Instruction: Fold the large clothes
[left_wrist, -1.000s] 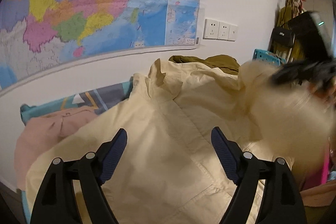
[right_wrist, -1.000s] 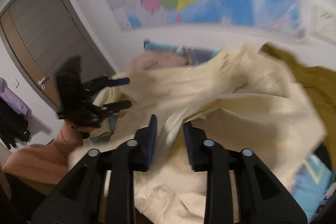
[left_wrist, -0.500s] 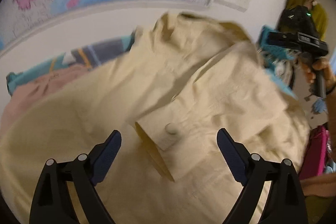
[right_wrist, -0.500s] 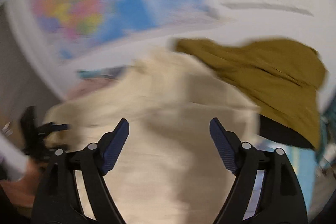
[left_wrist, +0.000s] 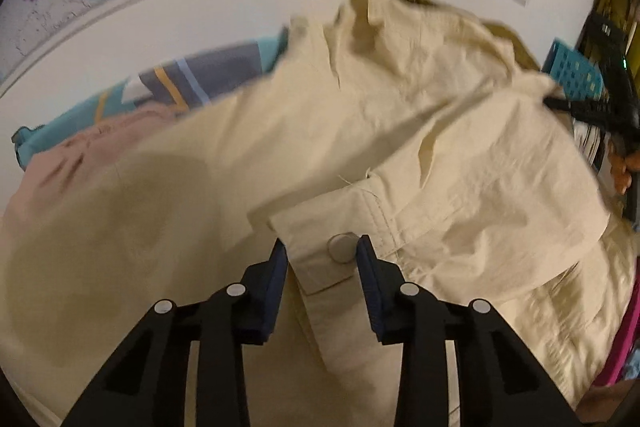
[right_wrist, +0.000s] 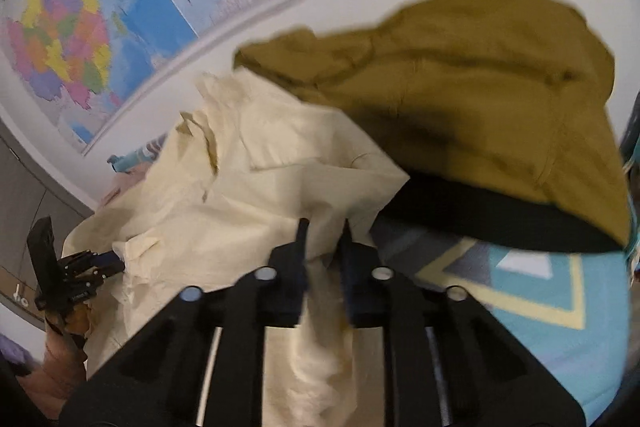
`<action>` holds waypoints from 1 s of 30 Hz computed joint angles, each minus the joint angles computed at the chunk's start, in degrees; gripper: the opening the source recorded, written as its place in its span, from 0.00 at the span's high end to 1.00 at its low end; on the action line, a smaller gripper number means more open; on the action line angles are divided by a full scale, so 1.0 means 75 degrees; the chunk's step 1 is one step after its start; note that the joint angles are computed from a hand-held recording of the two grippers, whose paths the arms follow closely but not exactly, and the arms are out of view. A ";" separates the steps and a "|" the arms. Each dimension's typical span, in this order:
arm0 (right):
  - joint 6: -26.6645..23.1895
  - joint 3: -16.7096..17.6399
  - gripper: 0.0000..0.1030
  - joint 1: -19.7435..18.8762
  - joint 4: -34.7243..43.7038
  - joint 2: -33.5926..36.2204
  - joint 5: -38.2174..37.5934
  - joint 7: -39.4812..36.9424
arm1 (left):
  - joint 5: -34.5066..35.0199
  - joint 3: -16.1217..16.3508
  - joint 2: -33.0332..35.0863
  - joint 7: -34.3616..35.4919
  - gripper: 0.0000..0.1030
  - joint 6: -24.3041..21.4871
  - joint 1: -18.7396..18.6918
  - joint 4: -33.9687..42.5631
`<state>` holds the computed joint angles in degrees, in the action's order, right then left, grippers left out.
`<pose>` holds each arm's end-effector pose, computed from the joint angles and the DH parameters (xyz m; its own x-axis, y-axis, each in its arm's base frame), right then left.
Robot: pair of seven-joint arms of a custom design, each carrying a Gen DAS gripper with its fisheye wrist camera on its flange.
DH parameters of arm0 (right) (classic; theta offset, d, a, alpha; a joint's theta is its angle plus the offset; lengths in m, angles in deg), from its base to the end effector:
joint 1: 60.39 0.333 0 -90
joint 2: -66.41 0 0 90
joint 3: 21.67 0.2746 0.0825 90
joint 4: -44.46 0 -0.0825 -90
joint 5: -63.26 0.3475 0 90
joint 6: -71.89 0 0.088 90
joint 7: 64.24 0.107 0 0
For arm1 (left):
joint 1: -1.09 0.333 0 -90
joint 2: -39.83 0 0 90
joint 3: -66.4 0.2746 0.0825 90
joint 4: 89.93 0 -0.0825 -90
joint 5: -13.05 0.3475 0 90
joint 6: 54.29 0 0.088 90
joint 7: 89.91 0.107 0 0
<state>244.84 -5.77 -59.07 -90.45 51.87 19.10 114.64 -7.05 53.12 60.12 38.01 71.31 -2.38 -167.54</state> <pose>0.4433 0.1990 0.4934 -0.2310 -0.8427 -0.4863 -0.5415 0.5266 -0.6553 0.6304 -0.1750 0.5502 -0.7211 -0.6894 0.0688 -0.5884 0.5570 -0.5861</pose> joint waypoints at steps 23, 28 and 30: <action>-0.1797 0.0226 0.42 0.1891 0.3961 0.2761 -0.1351 -0.1645 | 0.0197 -0.0034 -0.0162 -0.0205 0.41 0.0618 0.0210 -0.0106; -0.1967 0.0859 0.44 0.2016 0.6331 0.5214 0.1127 -0.5210 | -0.0483 0.0212 -0.1243 0.0554 0.31 0.1438 0.0581 -0.1196; -0.2440 0.0838 0.47 0.2188 0.7089 0.5846 0.1565 -0.5744 | -0.0715 0.0392 -0.1660 0.0811 0.26 0.1847 0.0710 -0.1634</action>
<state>226.53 0.51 -42.66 -37.29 95.71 30.83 71.56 -12.42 56.06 47.67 44.10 85.16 2.94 -179.79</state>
